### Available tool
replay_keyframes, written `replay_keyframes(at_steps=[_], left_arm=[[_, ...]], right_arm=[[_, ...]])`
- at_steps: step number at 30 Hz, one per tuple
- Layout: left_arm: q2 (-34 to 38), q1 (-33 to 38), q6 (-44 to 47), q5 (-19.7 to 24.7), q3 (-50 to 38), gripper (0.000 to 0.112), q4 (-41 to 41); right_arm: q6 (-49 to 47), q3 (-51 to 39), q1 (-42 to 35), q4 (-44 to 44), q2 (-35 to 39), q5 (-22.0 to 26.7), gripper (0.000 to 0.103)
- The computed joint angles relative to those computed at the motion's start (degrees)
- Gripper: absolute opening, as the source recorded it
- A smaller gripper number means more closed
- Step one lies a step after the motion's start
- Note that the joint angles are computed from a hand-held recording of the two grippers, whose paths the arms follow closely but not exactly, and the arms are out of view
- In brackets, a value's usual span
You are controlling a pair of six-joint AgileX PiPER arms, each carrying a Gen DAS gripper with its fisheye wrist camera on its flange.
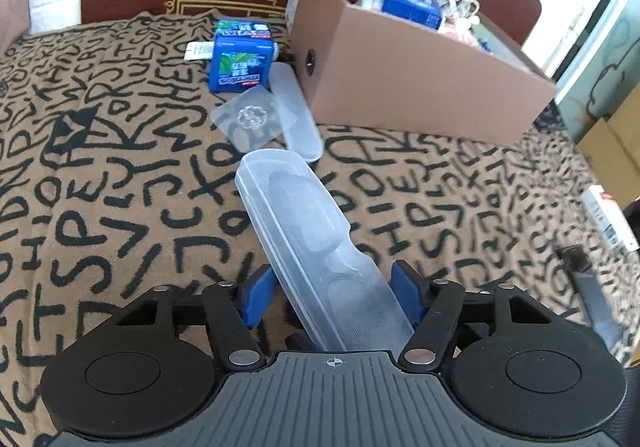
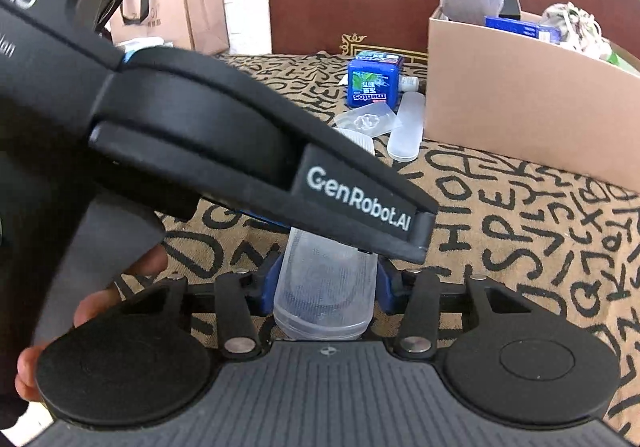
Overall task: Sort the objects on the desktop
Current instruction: 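Lift the clear case with the left gripper toward the cardboard box, then lower the clear case into the box and open the left gripper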
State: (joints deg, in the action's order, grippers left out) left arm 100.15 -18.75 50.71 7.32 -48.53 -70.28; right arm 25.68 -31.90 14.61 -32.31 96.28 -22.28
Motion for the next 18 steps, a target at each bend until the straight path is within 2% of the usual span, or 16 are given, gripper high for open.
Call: replay_keyframes(at_steps=[1, 3, 5, 8, 12, 18], left_arm=[[-0.54, -0.06, 1.95, 0.53, 0.04, 0.066, -2.16], [-1.64, -1.18, -0.09, 0.60, -0.63, 0.066, -0.33], [-2.64, -3.11, -4.26, -0.38, -2.05, 0.066, 4.14], [-2.83, -5.98, -16.35, -1.18, -6.43, 0.066, 17.24], [0.22, -8.75, -32.98, 1.34, -16.92, 0.066, 35.44], [9.32, -10.89, -39.12, 6.21, -36.05, 0.066, 43.75]], right_arm=[[0.12, 1.77, 0.03, 0.32, -1.82, -0.09, 0.052], [-3.07, 3.85, -0.61, 3.35, -4.11, -1.40, 0.051], [-4.42, 5.06, -1.65, 4.43, -6.68, -1.73, 0.051], [-5.22, 5.79, -4.43, 4.80, -10.66, -2.13, 0.051], [-4.71, 3.92, -9.98, 3.12, -13.68, -2.90, 0.051], [1.30, -3.70, -18.85, -3.93, -12.32, -4.53, 0.051]])
